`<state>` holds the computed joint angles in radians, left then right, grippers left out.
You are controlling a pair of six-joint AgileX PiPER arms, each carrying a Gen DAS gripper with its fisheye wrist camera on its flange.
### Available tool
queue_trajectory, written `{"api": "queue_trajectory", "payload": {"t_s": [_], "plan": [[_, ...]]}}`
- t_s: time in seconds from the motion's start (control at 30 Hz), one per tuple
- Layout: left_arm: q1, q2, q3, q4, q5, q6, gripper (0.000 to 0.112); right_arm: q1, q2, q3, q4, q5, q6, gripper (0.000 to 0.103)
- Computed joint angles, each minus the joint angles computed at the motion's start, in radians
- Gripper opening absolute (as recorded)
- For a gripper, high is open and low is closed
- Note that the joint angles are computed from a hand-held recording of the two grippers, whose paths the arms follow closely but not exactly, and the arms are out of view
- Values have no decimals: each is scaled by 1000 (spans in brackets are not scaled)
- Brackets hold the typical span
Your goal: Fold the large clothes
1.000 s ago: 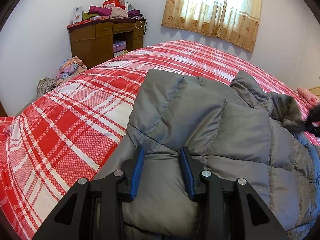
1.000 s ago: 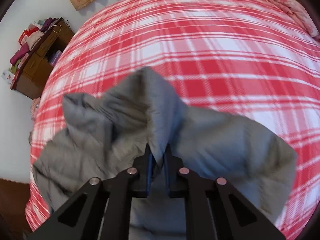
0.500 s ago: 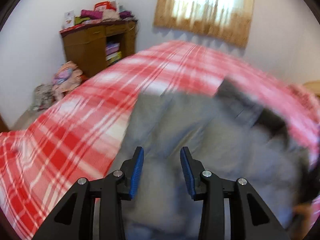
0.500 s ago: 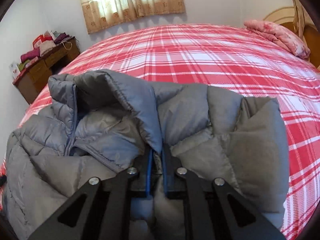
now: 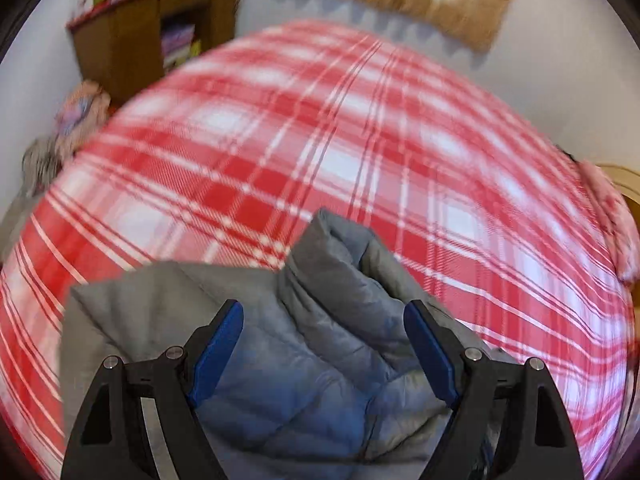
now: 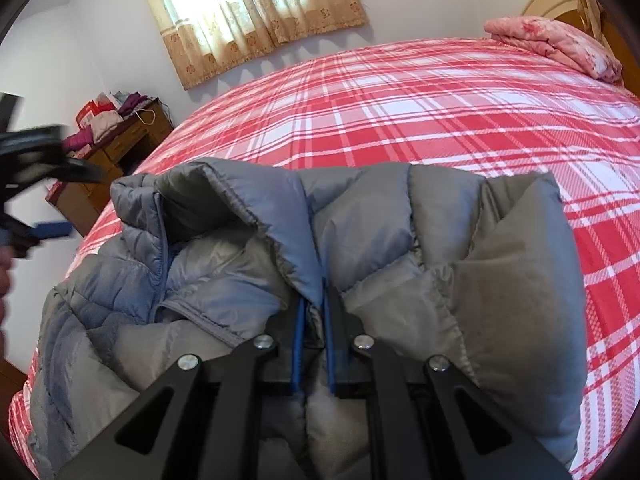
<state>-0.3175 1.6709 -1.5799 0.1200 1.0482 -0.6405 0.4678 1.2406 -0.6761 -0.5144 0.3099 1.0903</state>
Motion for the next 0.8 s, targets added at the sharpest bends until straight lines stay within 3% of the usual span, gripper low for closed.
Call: {"api": "queue_trajectory", "payload": {"t_s": [0.27, 0.37, 0.43, 0.5, 0.57, 0.6, 0.67, 0.8], "plan": [[-58, 76, -87, 14, -1, -55, 83, -24, -7, 20, 60, -42, -53, 10], [-103, 148, -188, 133, 117, -117, 83, -25, -7, 20, 62, -43, -55, 10], [-116, 154, -175, 190, 145, -161, 83, -25, -6, 19, 65, -43, -59, 10], [-112, 124, -111, 210, 109, -182, 70, -25, -5, 18, 63, -42, -56, 10], [-80, 77, -31, 144, 44, -135, 20, -27, -5, 19, 69, -44, -64, 10], [-63, 63, -3, 106, 11, -105, 12, -27, -5, 19, 72, -45, -66, 10], [-39, -12, 100, 69, -76, -70, 8, -28, -5, 18, 76, -44, -69, 10], [-34, -174, 256, 44, -129, -28, 7, -36, -4, 18, 110, -50, -104, 10]]}}
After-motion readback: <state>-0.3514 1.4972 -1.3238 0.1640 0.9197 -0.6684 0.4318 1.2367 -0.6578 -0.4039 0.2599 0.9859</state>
